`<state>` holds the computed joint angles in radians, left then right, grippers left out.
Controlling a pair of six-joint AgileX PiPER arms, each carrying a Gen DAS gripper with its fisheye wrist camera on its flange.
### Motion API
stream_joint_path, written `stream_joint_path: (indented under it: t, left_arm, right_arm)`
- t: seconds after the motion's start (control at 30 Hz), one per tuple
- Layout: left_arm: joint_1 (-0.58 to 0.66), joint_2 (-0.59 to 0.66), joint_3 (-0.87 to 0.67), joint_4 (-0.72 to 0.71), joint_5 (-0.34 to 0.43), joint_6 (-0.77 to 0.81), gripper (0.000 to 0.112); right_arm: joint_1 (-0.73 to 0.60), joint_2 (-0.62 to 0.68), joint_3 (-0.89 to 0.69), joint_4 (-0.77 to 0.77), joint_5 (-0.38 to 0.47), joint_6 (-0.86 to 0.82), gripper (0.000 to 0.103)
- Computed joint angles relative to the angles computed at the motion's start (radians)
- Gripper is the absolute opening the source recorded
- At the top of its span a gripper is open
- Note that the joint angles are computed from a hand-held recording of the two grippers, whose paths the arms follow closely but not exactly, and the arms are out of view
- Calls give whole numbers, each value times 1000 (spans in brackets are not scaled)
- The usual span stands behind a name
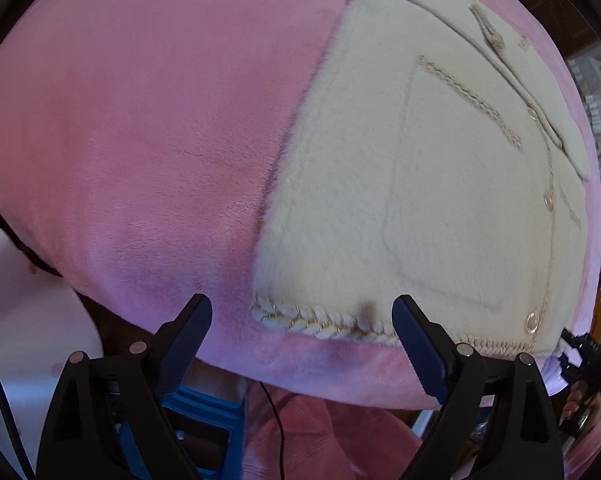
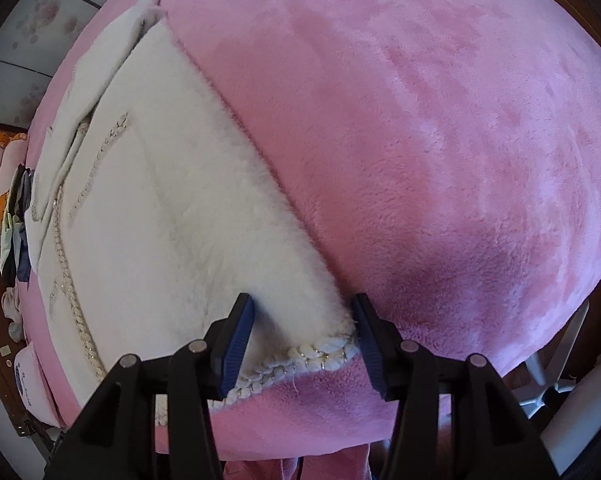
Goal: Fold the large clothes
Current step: 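Grasp the braided hem edge with both grippers, then lift the hem with both grippers and fold it toward the collar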
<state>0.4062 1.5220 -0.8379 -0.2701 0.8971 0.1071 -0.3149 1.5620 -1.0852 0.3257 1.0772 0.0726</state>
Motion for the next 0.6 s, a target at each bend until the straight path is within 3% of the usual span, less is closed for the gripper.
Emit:
stream_joint_path:
  t: [0.17, 0.33, 0.43, 0.5, 0.6]
  left_arm:
    - [84, 110, 6, -145, -28, 129, 91]
    - [99, 187, -33, -175, 14, 204, 88]
    - [120, 229, -79, -190, 59, 257, 76]
    - [133, 253, -110, -196, 95, 273, 52]
    - [137, 271, -158, -180, 128, 228, 29]
  right_arm:
    - [65, 10, -15, -50, -9, 106, 50]
    - [124, 35, -42, -84, 3, 200, 49]
    - [133, 52, -66, -85, 32, 202, 46]
    - [156, 82, -108, -96, 57, 220, 41]
    - [212, 104, -159, -144, 107, 267, 30]
